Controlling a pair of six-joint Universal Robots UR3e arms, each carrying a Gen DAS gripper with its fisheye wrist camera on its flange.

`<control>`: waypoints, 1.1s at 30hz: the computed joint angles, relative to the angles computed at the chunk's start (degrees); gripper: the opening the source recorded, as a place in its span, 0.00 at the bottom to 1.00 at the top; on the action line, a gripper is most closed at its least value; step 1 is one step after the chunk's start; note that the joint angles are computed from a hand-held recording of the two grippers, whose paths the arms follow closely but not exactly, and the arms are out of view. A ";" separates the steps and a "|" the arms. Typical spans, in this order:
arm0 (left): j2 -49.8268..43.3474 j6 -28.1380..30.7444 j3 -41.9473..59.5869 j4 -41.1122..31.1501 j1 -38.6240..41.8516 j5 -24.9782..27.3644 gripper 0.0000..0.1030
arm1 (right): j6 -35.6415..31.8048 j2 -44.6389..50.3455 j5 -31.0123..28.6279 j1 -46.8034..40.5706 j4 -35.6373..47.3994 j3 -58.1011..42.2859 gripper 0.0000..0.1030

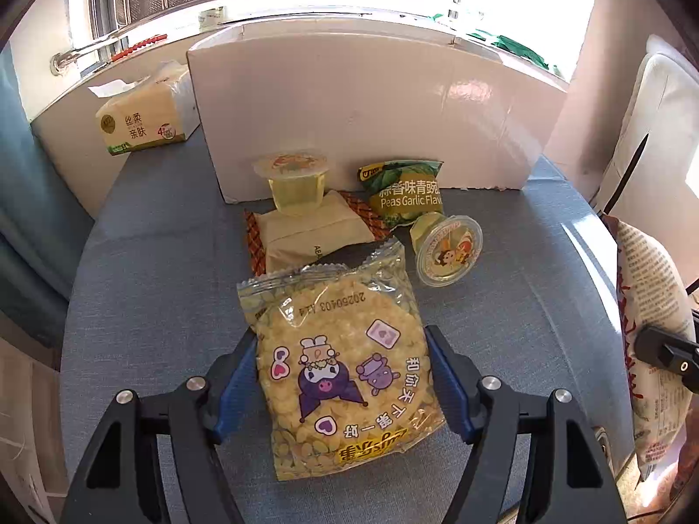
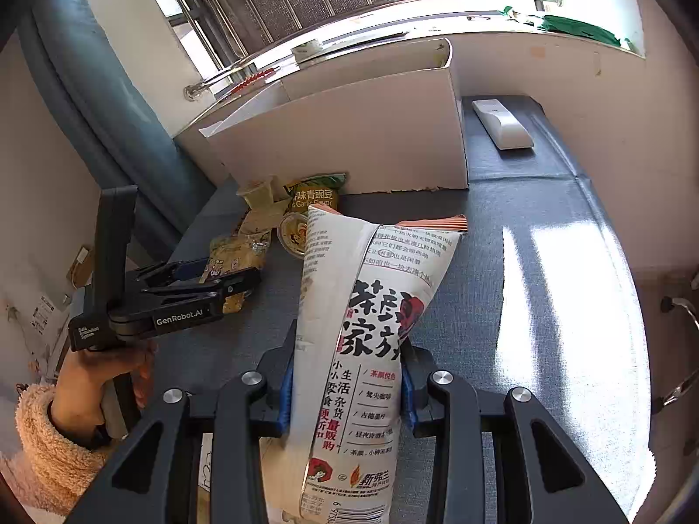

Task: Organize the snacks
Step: 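Grasp the yellow cartoon corn-kernel bag with the left gripper while the right holds its bag, then lower both bags into the white box and open both grippers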

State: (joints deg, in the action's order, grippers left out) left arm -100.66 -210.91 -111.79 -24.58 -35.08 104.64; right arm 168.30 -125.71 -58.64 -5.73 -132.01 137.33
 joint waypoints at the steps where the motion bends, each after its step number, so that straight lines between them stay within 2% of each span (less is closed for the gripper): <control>1: 2.07 -0.20 -1.58 1.20 -0.39 0.23 0.74 | 0.13 -0.11 0.60 -0.25 -0.57 0.20 0.38; 5: 8.67 1.25 -3.96 4.36 -1.12 0.97 0.74 | 1.34 2.08 2.78 0.04 -3.95 -1.45 0.38; 9: 13.83 6.95 -5.40 11.47 4.51 -4.99 0.74 | 3.35 8.92 3.26 2.20 -8.04 -8.18 0.39; 11: 14.81 9.33 -2.85 10.87 7.37 -7.32 0.74 | 4.19 12.73 4.08 2.70 -10.36 -12.48 0.38; 14: 12.30 13.06 4.33 9.67 11.86 -11.64 0.74 | 6.84 21.22 1.85 5.01 -12.61 -22.71 0.39; 18: 4.51 17.24 18.33 4.26 17.05 -15.83 0.74 | 10.60 35.67 0.97 7.04 -12.11 -40.60 0.39; 20: -0.50 19.15 26.42 0.69 18.94 -17.06 0.74 | 12.39 43.27 -0.76 8.12 -10.49 -50.76 0.39; 23: -7.29 18.71 36.39 -4.19 22.08 -20.87 0.74 | 13.86 53.43 -4.18 9.51 -5.38 -65.51 0.39; 26: -13.08 19.33 43.86 -7.71 22.49 -19.20 0.74 | 15.76 61.39 -3.18 9.16 1.04 -77.19 0.39; 27: -14.46 18.93 45.55 -8.68 22.61 -18.81 0.76 | 16.32 63.20 -2.99 8.89 1.75 -79.26 0.39; 28: -14.93 17.97 46.17 -9.33 23.14 -19.24 0.86 | 16.44 65.12 -3.84 9.22 3.43 -82.07 0.40; 30: -13.95 16.14 43.76 -8.70 24.89 -22.13 1.00 | 15.95 69.21 -5.58 10.03 9.03 -88.95 0.51; 32: -12.08 15.41 40.26 -6.85 26.01 -23.30 1.00 | 16.28 69.54 -3.37 9.64 7.90 -88.12 1.00; 33: -11.36 15.62 39.23 -6.97 26.16 -22.95 1.00 | 17.13 68.03 -2.41 9.27 3.48 -84.27 1.00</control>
